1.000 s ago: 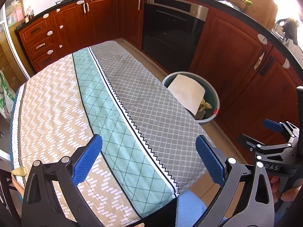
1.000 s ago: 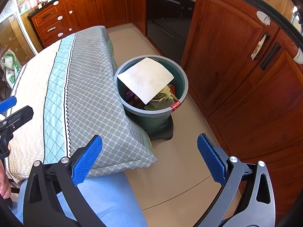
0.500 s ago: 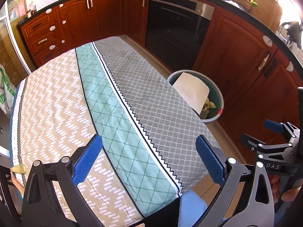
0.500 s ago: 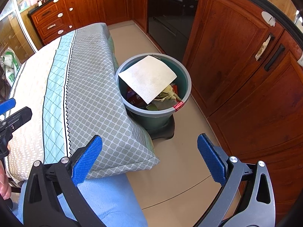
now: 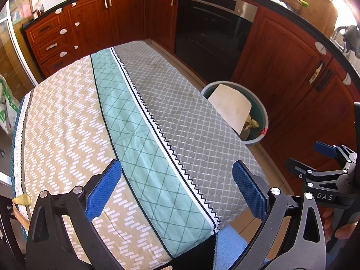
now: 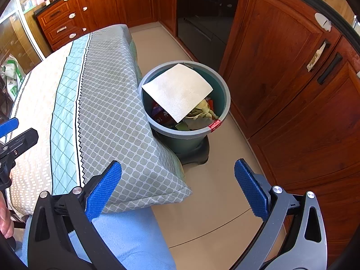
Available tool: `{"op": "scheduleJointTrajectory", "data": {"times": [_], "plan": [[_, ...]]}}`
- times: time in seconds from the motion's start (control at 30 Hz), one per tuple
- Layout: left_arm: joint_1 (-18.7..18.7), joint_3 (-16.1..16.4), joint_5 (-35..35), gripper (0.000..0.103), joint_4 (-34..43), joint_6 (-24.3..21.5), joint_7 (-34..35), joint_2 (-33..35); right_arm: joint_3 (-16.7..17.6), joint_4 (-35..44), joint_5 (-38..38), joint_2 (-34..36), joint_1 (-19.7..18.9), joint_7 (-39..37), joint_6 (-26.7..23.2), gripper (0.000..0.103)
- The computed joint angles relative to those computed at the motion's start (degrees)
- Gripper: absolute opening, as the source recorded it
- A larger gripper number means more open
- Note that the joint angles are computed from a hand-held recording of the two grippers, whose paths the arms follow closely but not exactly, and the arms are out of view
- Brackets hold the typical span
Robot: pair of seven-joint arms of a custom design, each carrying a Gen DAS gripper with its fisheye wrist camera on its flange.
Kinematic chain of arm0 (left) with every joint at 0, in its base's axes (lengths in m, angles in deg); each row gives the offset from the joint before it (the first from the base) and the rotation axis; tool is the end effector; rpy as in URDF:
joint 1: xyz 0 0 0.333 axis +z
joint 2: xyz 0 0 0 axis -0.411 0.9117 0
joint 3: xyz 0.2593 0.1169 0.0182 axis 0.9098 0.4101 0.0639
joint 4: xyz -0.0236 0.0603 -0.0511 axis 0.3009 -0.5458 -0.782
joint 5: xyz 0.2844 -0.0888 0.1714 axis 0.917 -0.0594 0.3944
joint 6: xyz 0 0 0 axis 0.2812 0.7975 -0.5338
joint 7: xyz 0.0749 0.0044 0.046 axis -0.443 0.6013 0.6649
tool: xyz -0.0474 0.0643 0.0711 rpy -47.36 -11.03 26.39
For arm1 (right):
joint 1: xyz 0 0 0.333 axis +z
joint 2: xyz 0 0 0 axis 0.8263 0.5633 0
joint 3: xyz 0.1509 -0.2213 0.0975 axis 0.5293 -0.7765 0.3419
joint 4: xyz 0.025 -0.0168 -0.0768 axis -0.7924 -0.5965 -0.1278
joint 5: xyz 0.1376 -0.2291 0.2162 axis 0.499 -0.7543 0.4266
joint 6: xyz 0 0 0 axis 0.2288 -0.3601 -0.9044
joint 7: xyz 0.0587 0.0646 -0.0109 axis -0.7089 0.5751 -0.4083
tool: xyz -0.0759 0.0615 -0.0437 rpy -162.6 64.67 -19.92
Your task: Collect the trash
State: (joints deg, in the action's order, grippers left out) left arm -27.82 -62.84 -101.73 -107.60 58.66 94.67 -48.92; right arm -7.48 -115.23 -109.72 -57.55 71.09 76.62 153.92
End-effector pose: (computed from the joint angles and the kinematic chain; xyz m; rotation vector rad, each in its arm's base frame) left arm 0.6903 -0.1451 0.4131 -1.2941 2.5333 -0.7924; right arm 0.5610 0.1546 0.4058 -1.5079 2.4334 -0.5889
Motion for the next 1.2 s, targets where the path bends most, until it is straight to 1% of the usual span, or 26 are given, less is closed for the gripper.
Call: {"op": "scheduleJointTrajectory", "data": {"times": [0.63, 0.77, 0.83, 0.97, 1.2], "plan": [[-0.4, 0.3, 1.0, 0.099, 0.0, 0.1, -0.8, 0.6, 0.0, -0.7, 0.8, 0.4, 0.0, 0.4, 0.6, 0.096], [0.0, 0.0, 0.6, 0.099, -0.7, 1.0, 0.0, 0.3, 0.0, -0.8, 1.0, 0.5, -0.1, 0.1, 0.6, 0.096], [0.4, -0.4, -0.1, 0.099, -0.4, 0.5, 0.6, 0.4, 0.0, -0.7, 1.2, 0.7, -0.1, 0.0, 0.6, 0.096], [0.2, 0.0, 0.0, 0.099, -0.5, 1.2, 0.3, 0.4, 0.0, -0.5, 1.5, 1.0, -0.1, -0.2, 0.6, 0.096], [-0.3, 0.6, 1.0, 0.099, 0.3, 0.9, -1.0, 1.0, -0.1, 0.0, 1.7, 1.3, 0.1, -0.6, 0.4, 0.096]]}}
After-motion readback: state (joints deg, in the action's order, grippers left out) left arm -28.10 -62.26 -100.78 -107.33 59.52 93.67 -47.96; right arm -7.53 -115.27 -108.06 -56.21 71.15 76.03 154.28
